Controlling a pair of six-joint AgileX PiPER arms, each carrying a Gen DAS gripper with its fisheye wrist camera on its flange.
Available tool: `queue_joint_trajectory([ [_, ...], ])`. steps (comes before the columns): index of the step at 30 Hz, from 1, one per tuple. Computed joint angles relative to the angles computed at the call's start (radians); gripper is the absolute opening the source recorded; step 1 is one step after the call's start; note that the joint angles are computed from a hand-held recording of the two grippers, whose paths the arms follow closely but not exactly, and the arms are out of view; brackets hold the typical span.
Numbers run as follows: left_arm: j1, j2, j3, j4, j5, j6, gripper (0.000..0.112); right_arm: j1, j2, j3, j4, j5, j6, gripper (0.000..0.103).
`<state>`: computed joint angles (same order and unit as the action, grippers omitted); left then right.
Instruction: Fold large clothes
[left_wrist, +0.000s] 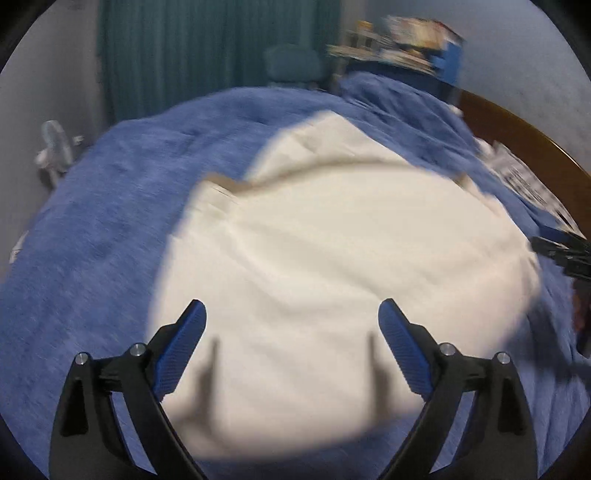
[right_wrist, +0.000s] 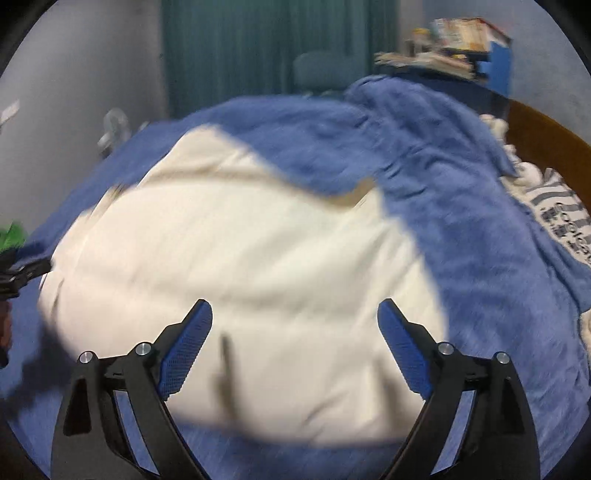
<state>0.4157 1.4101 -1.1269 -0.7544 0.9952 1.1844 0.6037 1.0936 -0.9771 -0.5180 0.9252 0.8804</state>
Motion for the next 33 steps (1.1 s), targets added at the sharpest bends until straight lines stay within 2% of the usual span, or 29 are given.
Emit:
queue_joint_trajectory([
  [2,-0.031,-0.046,0.099,0.006,-0.014,0.035,0.090,0.068,0.003,0.034,-0.001,-0.001,0.043,0.088],
  [5,-0.141,-0.062,0.180,0.057,-0.161,0.006,0.095,0.112,0.076,0.039,-0.015,-0.014,0.060,0.088],
  [7,-0.197,-0.024,0.136,0.083,-0.192,-0.067,0.096,0.071,0.129,0.016,-0.007,-0.048,0.042,0.093],
  [11,-0.274,0.101,-0.035,0.165,-0.180,-0.260,0.096,-0.049,0.224,-0.081,0.046,-0.111,-0.041,0.094],
  [14,-0.357,0.259,-0.238,0.276,-0.159,-0.427,0.097,-0.168,0.346,-0.209,0.153,-0.130,-0.148,0.094],
  [16,-0.413,0.340,-0.360,0.383,-0.152,-0.536,0.097,-0.239,0.463,-0.341,0.228,-0.102,-0.242,0.094],
  [20,-0.458,0.544,-0.712,0.509,0.017,-0.756,0.097,-0.293,0.619,-0.551,0.273,-0.016,-0.296,0.094],
  [23,-0.477,0.638,-0.873,0.587,0.080,-0.849,0.097,-0.343,0.698,-0.656,0.318,0.004,-0.314,0.094],
  [26,-0.475,0.709,-0.945,0.595,0.142,-0.862,0.097,-0.368,0.747,-0.682,0.374,0.019,-0.330,0.095],
  [30,-0.479,0.690,-0.849,0.606,0.076,-0.830,0.097,-0.368,0.790,-0.672,0.391,0.019,-0.348,0.097],
  [33,-0.473,0.726,-0.878,0.595,0.106,-0.831,0.097,-0.357,0.821,-0.693,0.384,0.050,-0.354,0.097],
])
